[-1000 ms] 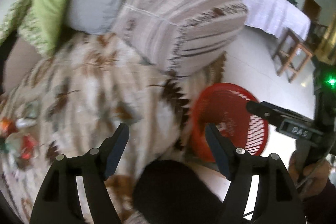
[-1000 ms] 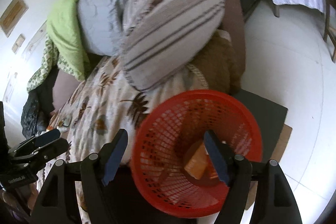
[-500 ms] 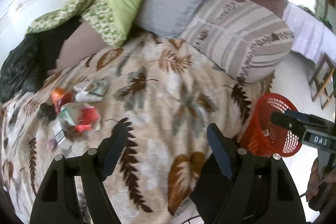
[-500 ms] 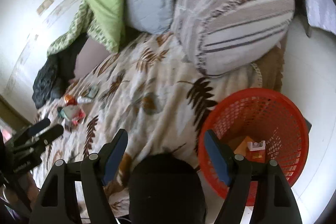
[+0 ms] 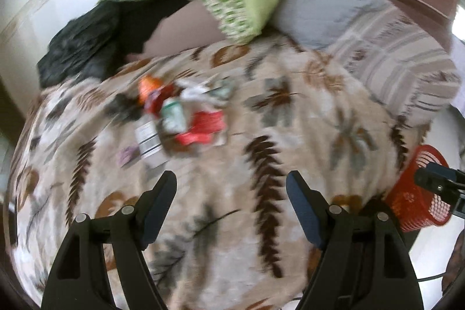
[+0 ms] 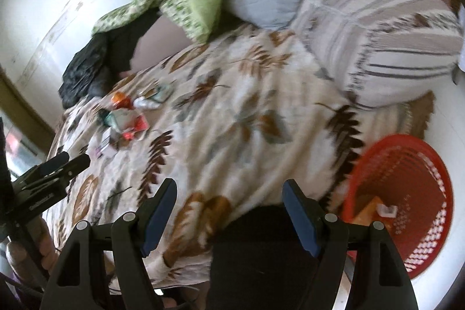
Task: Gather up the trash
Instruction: 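Return to the bed and grasp the white barcode box with the left tool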
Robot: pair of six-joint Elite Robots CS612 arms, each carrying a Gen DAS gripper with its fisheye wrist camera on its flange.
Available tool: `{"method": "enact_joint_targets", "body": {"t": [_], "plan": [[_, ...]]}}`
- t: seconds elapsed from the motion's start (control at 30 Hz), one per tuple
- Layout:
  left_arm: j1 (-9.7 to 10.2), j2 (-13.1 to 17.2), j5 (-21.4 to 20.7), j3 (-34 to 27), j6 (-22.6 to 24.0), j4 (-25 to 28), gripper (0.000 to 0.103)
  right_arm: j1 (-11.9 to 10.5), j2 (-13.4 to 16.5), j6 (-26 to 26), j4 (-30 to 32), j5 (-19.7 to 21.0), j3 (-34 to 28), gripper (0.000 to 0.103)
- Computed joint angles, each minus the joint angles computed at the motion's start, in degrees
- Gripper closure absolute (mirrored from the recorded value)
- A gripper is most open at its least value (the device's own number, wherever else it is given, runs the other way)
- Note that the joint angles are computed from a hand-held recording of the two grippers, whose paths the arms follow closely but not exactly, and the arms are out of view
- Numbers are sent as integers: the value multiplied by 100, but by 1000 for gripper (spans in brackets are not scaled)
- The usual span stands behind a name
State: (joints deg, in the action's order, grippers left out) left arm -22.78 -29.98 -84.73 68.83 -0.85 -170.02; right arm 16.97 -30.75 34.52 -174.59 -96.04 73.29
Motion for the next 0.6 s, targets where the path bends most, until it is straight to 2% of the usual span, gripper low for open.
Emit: {"method": "enact_joint_targets", "body": {"t": [0.2, 0.33, 0.43, 0.53, 0.6], "plan": [[279, 86, 370, -143, -681, 334, 21, 34, 410, -468, 318, 506, -771, 25], [464, 308, 671, -511, -922, 766, 18, 42, 730, -687, 546, 943, -1305, 25], [596, 589, 524, -1072, -1052, 1352, 18, 38, 934, -866, 873, 1213, -1669, 25], [674, 927, 386, -1728, -1151, 1777, 18, 38, 1028, -970, 1038, 1271, -1843, 25], [728, 1196, 101, -2256, -1190, 2026, 18, 24, 1064, -970, 1134, 1289, -1901, 25]]}}
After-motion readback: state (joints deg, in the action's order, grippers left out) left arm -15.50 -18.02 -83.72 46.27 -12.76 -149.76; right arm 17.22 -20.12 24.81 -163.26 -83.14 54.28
